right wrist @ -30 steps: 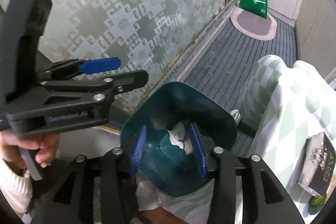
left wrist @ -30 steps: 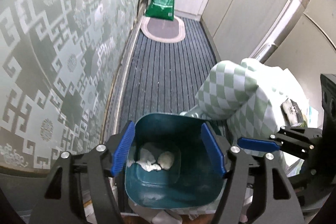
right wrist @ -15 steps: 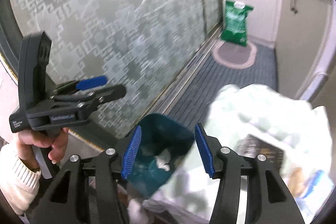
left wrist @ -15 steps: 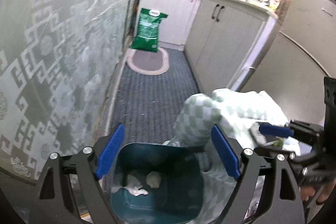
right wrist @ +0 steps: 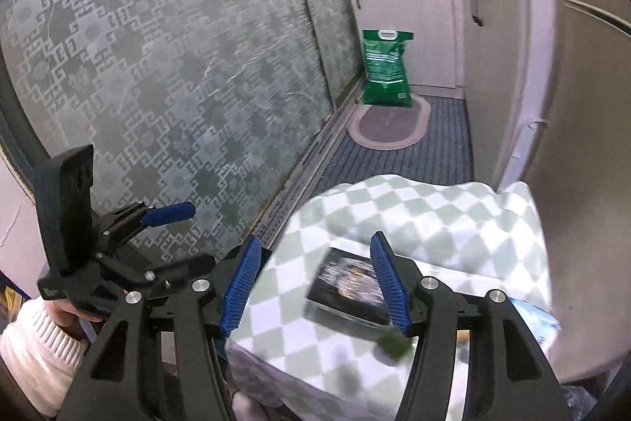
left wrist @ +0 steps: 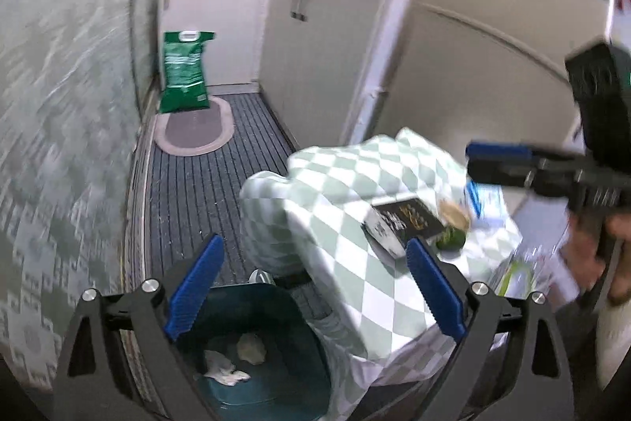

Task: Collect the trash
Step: 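Move both empty grippers back over the table, then grasp the black Face tissue pack with the left gripper and lift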

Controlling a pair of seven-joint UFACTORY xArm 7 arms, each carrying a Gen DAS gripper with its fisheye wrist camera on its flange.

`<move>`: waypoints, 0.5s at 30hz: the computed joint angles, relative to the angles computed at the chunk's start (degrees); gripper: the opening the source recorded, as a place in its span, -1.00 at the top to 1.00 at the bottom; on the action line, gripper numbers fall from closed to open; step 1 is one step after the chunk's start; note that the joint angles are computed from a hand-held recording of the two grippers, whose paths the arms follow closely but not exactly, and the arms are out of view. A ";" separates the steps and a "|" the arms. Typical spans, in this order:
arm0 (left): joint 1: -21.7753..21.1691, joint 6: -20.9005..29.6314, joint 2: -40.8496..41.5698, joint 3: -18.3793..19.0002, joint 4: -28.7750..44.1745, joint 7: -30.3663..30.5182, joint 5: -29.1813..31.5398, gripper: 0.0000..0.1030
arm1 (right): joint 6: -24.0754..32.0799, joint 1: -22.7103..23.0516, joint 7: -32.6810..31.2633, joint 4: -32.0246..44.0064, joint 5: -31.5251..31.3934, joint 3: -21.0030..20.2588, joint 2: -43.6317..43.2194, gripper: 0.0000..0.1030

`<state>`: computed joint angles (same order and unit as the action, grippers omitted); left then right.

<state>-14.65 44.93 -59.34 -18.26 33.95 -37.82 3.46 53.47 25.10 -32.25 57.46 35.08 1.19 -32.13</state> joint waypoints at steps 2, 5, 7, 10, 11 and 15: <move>-0.77 0.20 2.91 -0.42 0.91 1.88 0.49 -0.87 | 0.50 -0.44 -0.09 -0.30 -0.13 -0.67 -0.39 -0.16; -1.77 -0.88 6.66 -1.25 1.59 4.31 1.66 -0.87 | 2.16 -1.38 -1.08 -0.60 -0.58 -2.20 -1.26 -0.20; -2.14 -1.86 8.45 -1.66 1.93 5.81 2.82 -0.88 | 2.74 -1.94 -1.55 -1.16 -0.68 -2.64 -2.12 -0.21; -4.23 -5.38 11.63 0.46 1.82 8.67 2.00 -0.90 | 3.72 -3.16 -2.26 -1.64 -0.95 -3.90 -2.78 -0.21; -4.57 -5.77 12.55 0.79 2.05 9.68 2.00 -0.90 | 4.10 -3.77 -2.34 -1.80 -1.26 -4.30 -2.86 -0.22; -7.43 -8.16 17.38 3.84 3.06 15.91 0.02 -0.90 | 5.31 -5.43 -3.30 -2.11 -1.81 -5.33 -2.78 -0.22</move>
<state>-22.08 36.77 -41.96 -14.42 37.01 -21.92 3.48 58.78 19.67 -35.56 55.35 33.27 -4.14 -34.91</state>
